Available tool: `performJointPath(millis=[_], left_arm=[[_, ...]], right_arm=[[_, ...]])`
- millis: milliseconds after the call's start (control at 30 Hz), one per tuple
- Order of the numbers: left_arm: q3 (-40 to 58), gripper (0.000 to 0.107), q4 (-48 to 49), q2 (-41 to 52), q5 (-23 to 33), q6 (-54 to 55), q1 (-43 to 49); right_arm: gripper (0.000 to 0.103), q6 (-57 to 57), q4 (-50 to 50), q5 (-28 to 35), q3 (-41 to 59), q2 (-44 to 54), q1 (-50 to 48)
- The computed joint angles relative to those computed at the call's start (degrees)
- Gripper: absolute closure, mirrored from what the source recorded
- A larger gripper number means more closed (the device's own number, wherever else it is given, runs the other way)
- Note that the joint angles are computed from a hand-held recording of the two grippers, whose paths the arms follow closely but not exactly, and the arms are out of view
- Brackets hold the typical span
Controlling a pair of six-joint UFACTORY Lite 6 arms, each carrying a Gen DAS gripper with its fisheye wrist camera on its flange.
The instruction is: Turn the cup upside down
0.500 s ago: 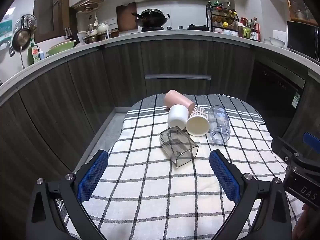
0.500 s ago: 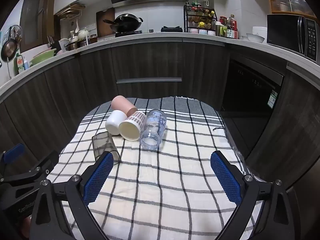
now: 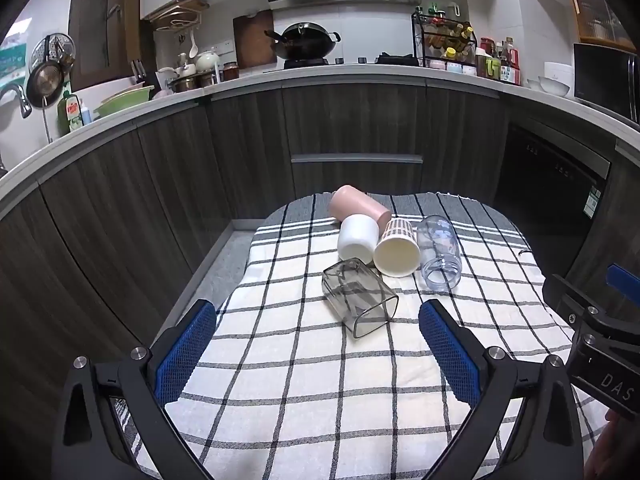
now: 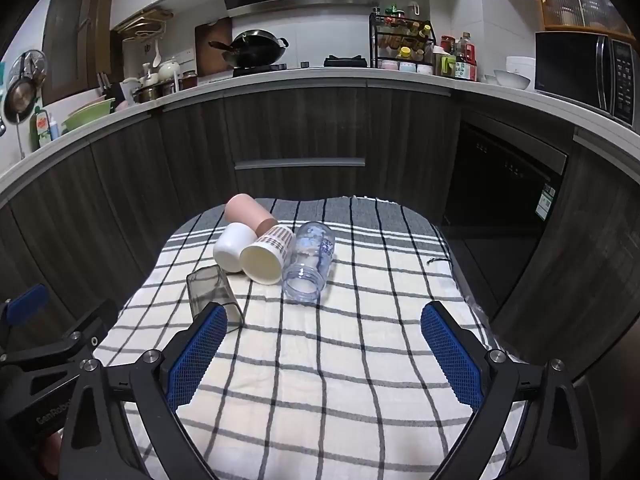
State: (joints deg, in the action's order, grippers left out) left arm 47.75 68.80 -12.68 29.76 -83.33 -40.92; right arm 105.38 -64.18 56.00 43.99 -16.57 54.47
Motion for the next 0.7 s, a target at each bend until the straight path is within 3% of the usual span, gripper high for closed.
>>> performJointPath(millis=[67, 700], left_arm=[[-1.56, 0.004, 3.12, 0.02, 0.75, -4.05, -1.51], [-1.53, 0.004, 3.34, 0.6, 0.56, -4.29, -1.31]], right_arm=[[0.005, 0.02, 0.06, 0.08, 0.16, 0.05, 0.03], [0.005, 0.52, -0.65, -0.83, -0.45, 0.3, -0.39]])
